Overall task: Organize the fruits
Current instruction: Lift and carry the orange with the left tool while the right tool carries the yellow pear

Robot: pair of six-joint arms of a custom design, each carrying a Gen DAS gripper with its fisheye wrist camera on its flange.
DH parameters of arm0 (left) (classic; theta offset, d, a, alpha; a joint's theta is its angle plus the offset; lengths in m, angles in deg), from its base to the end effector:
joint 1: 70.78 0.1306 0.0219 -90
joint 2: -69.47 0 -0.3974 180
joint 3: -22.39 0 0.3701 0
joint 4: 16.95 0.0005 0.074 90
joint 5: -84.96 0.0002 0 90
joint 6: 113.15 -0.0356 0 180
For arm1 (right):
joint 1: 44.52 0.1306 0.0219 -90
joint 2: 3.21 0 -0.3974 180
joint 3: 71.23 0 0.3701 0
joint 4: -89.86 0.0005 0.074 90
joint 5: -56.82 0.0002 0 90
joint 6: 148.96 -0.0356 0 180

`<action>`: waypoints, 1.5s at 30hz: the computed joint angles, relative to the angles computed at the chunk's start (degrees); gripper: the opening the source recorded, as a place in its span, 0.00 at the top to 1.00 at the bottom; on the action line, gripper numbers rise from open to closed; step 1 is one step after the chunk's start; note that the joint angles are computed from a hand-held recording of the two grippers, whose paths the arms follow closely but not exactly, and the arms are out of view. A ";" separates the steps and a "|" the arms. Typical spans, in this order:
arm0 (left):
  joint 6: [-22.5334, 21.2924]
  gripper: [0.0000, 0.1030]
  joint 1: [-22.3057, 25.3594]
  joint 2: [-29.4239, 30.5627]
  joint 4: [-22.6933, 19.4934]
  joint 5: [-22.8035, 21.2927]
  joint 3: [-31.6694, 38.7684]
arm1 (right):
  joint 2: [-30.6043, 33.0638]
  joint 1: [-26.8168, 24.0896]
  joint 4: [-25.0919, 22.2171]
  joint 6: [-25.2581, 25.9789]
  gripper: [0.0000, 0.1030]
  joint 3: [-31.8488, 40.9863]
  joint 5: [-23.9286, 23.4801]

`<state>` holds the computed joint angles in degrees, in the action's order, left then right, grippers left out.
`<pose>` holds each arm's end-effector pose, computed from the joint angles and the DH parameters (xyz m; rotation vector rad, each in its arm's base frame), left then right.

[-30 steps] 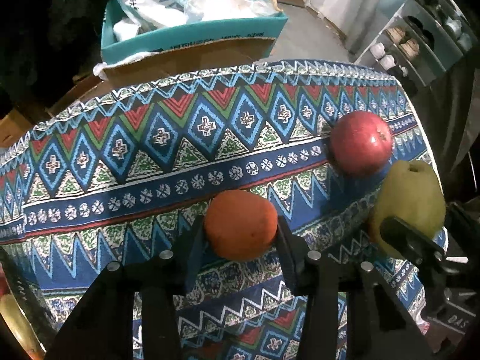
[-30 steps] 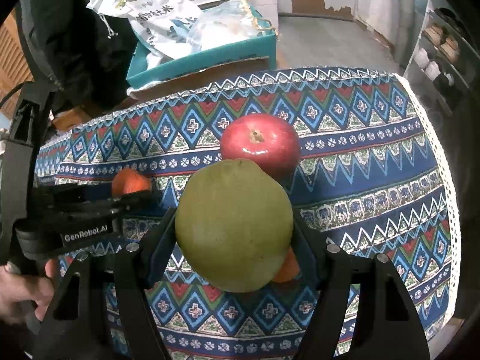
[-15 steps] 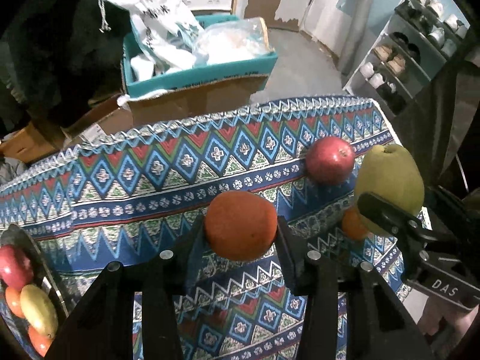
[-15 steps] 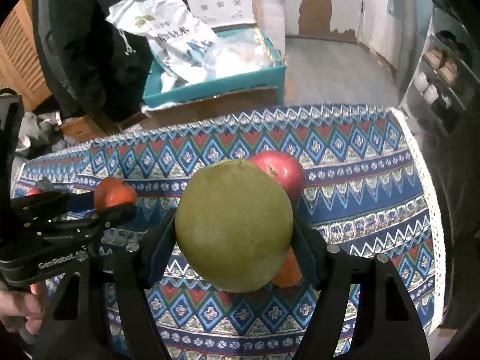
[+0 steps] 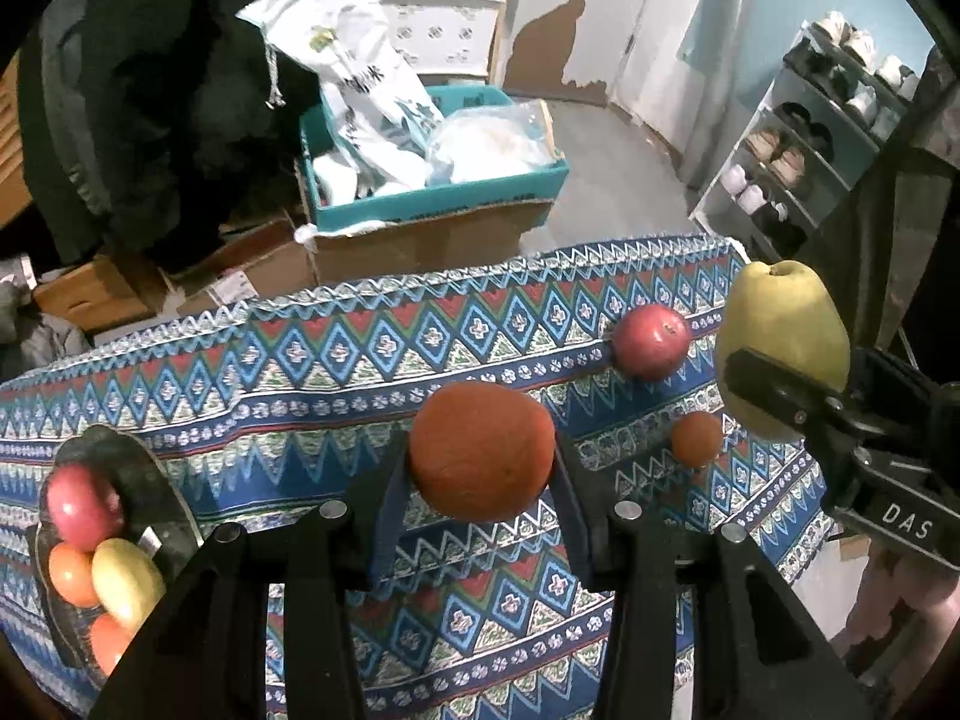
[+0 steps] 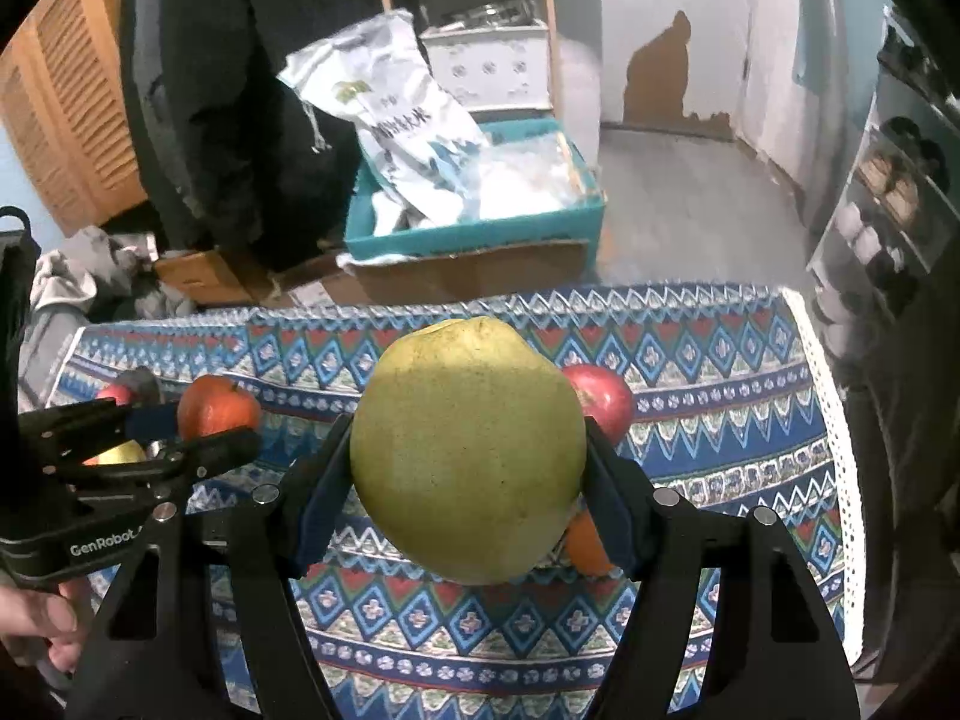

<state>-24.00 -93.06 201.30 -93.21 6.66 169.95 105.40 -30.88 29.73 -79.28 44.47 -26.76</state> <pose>0.6416 -0.2712 0.4322 0.6004 2.5784 -0.3958 0.5662 0.1328 0.4654 0.1917 2.4842 0.1095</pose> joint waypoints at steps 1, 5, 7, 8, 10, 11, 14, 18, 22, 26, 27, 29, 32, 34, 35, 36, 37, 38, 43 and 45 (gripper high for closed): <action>0.15 0.56 0.13 -0.77 0.58 0.03 -1.00 | -0.04 0.27 -0.07 0.15 0.30 0.36 0.19; 0.21 0.56 0.94 -3.34 1.99 0.42 -3.65 | 0.02 1.11 -0.39 0.68 0.30 1.86 0.66; 0.32 0.56 1.35 -4.48 2.66 0.80 -4.72 | 0.12 1.58 -0.52 1.04 0.30 2.68 0.81; 0.35 0.56 1.53 -4.98 2.93 0.86 -5.14 | 0.12 1.81 -0.46 1.20 0.30 2.95 0.87; 0.35 0.56 1.94 -6.14 3.66 1.04 -6.39 | 0.30 2.35 -0.69 1.59 0.30 3.87 1.07; 0.46 0.56 2.15 -6.57 3.95 1.06 -6.75 | 0.46 2.65 -0.81 1.82 0.30 4.44 1.17; 0.57 0.56 2.87 -7.30 4.38 1.28 -6.98 | 0.76 3.30 -0.88 2.09 0.30 5.58 1.09; 0.78 0.56 3.97 -8.88 5.55 1.48 -8.37 | 1.74 4.35 -1.43 2.65 0.30 7.90 1.06; 0.96 0.56 4.90 -10.63 6.78 1.79 -10.39 | 2.78 5.35 -2.09 2.98 0.30 10.18 0.91; 1.17 0.56 6.13 -11.94 7.77 2.38 -11.93 | 4.46 6.54 -3.06 3.47 0.30 13.38 0.80; 1.18 0.56 6.39 -12.40 8.17 2.32 -12.52 | 4.92 6.87 -3.22 3.61 0.30 14.20 0.74; 1.21 0.56 6.96 -13.03 8.82 2.27 -13.34 | 6.04 7.54 -3.76 3.87 0.30 16.09 0.55; 1.64 0.56 8.19 -13.86 9.46 2.91 -14.46 | 7.55 8.36 -4.57 4.12 0.30 18.68 0.18; 1.84 0.56 9.07 -14.35 9.84 3.28 -15.21 | 8.91 9.07 -5.43 4.43 0.30 21.01 0.03; 1.88 0.56 9.44 -14.61 10.07 3.35 -15.60 | 9.35 9.35 -5.66 4.57 0.30 21.76 0.01; 1.87 0.56 9.88 -14.92 10.35 3.33 -16.08 | 10.23 9.82 -6.24 4.81 0.30 23.26 -0.05; 1.90 0.56 10.24 -15.06 10.46 3.36 -16.27 | 10.93 10.11 -6.76 4.93 0.30 24.46 -0.09; 2.02 0.56 10.71 -15.37 10.74 3.52 -16.82 | 11.72 10.37 -7.29 5.05 0.30 25.79 -0.16; 2.64 0.56 12.70 -16.45 11.48 4.04 -18.73 | 16.08 12.01 -10.10 5.40 0.30 32.79 -0.84; 2.89 0.56 13.41 -16.63 11.70 4.25 -19.23 | 18.33 12.65 -11.47 5.61 0.30 36.30 -1.36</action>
